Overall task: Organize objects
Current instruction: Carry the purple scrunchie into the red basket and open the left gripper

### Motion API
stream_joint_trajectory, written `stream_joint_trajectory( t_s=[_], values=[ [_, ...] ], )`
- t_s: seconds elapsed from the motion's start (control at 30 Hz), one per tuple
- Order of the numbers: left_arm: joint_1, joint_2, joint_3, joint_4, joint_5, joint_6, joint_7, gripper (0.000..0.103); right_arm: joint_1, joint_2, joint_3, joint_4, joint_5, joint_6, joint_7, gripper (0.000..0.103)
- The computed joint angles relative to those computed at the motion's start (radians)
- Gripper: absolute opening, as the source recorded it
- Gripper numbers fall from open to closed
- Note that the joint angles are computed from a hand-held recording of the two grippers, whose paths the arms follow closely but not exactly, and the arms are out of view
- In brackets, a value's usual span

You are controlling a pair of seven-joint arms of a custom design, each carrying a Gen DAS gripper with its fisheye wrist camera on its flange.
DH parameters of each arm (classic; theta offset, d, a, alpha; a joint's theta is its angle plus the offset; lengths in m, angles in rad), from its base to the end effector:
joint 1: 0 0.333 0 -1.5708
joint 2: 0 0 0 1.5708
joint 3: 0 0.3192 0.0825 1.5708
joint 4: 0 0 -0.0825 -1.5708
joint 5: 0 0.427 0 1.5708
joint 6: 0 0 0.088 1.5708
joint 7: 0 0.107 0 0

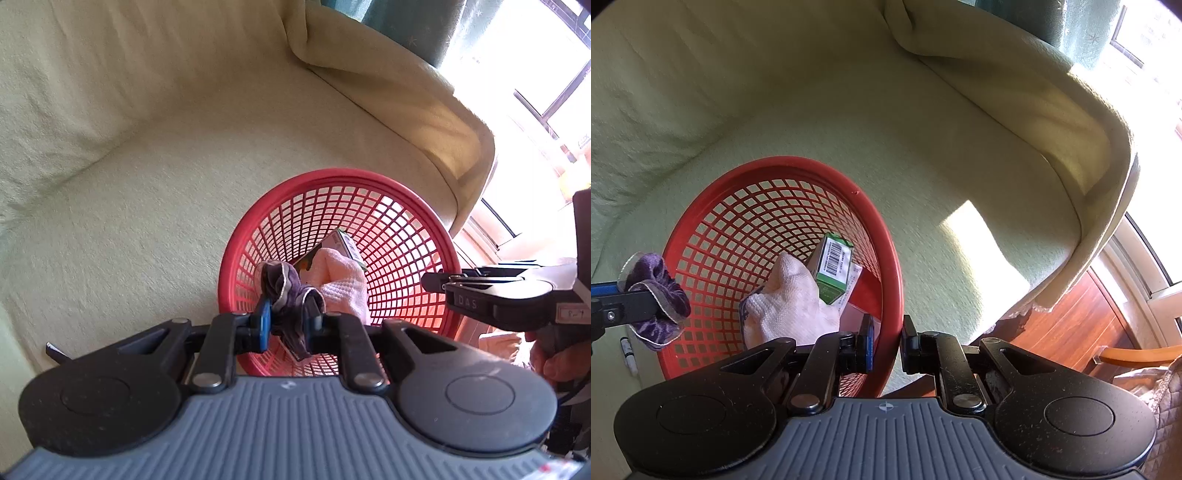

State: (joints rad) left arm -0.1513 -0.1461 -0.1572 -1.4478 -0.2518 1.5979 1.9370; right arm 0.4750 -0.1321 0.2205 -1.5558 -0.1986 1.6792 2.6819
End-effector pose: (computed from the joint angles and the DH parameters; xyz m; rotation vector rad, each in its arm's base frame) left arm 0.5040 -0.1977 0.7787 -1.2699 2.7554 -0.5626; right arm 0.4381 0.3540 0.7237 -1.5548 2.3903 -0.2833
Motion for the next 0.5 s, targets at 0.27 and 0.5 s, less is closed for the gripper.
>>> stream_joint_trajectory(
  t_s=[0.27,0.5],
  values=[
    [-0.018,0.014,-0.017,-0.009,0.008,0.009,-0.023,0.014,-0.001,-0.005,0.0,-0.007,0.0,0.01,0.004,0.01],
    [-0.021,0.013,-0.013,-0.006,-0.019,0.023,-0.021,0.035,-0.001,-0.005,0.001,-0.006,-0.001,0.009,0.002,0.01]
  ],
)
